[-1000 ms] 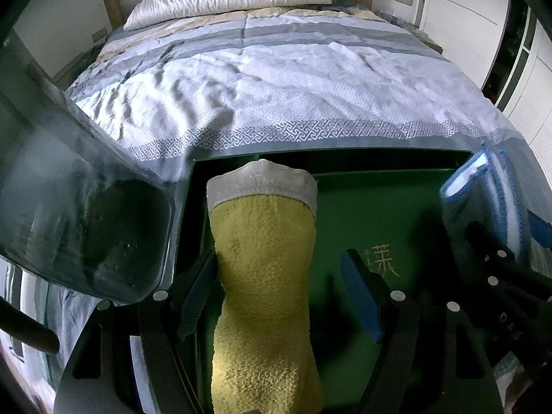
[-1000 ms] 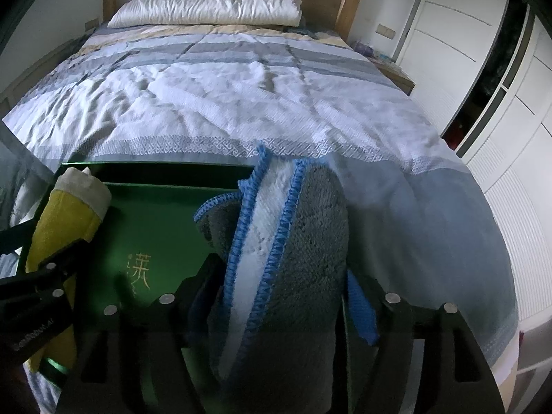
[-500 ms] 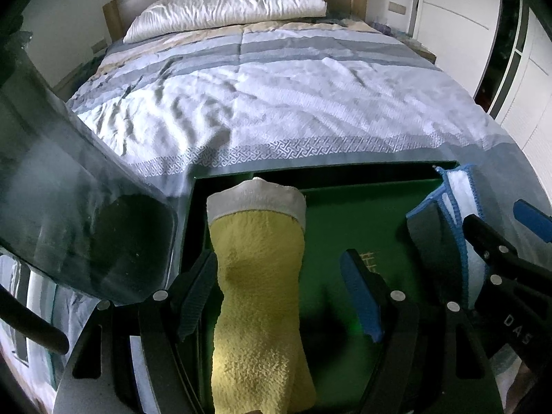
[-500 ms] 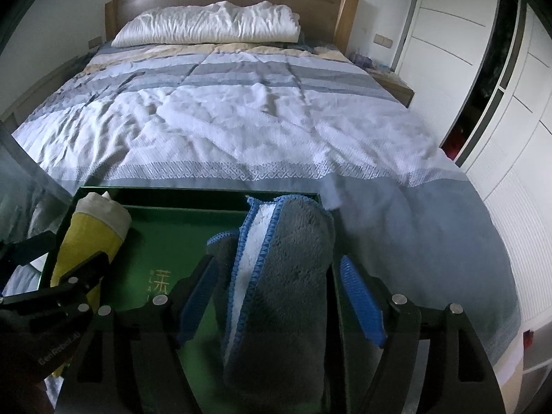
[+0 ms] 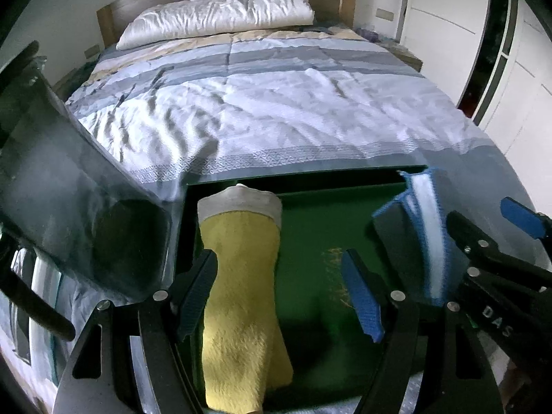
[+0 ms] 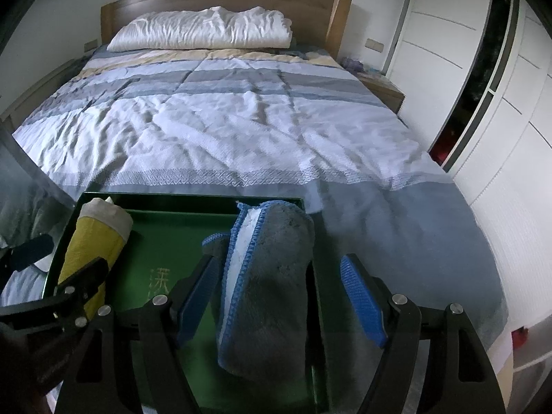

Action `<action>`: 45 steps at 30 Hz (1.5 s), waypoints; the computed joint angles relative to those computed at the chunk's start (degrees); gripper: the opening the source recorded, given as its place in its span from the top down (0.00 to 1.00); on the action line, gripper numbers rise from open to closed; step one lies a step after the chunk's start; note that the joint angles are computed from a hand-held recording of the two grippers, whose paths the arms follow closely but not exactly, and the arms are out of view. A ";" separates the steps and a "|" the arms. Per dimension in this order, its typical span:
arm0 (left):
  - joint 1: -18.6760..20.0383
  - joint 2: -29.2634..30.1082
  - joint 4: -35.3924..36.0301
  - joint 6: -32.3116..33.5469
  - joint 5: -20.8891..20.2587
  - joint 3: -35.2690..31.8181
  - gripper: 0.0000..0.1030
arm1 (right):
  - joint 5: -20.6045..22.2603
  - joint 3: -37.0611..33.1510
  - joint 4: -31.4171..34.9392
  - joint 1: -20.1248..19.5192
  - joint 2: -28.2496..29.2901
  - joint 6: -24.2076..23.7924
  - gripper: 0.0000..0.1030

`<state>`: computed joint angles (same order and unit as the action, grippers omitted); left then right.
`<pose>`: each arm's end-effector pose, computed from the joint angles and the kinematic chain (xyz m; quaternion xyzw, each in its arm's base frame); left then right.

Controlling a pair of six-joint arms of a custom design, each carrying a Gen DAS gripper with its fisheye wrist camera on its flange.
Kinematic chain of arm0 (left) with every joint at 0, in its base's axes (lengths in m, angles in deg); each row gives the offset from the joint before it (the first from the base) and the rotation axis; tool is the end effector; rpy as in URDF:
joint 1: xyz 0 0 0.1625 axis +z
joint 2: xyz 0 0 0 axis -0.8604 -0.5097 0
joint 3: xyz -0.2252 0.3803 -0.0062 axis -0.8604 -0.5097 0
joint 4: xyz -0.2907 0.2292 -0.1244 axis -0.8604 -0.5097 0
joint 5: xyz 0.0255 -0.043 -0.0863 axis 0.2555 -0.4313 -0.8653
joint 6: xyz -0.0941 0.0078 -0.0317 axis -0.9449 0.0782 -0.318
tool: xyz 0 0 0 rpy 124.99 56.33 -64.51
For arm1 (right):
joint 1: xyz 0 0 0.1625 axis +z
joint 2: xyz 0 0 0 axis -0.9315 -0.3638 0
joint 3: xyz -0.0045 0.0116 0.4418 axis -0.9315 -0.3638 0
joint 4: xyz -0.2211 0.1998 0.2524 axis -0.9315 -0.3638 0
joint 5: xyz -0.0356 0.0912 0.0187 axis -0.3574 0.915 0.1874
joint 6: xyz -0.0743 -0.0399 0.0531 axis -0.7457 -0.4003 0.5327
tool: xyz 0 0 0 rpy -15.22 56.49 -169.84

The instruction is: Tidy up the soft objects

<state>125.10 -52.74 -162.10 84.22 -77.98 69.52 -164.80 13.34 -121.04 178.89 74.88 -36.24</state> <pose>-0.0886 -0.7103 0.2780 0.0823 0.8806 -0.2855 0.3692 0.3437 -0.7404 0.0223 0.2716 -0.8339 0.3068 0.3698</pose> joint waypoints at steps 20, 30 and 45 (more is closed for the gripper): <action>-8.44 -15.72 1.10 -2.68 -4.20 10.86 0.17 | -3.57 23.06 -17.05 7.61 -11.86 5.44 0.13; -11.42 -25.92 2.42 -1.14 -3.78 13.56 0.16 | -5.85 30.08 -24.86 15.72 -14.60 8.04 0.05; -3.02 -38.29 5.36 11.66 4.30 8.88 0.03 | -0.72 25.70 -17.32 26.30 -9.05 16.75 0.00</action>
<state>122.07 -91.03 -156.73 95.88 -73.68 78.40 -165.52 39.04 -138.36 205.19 65.83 -19.49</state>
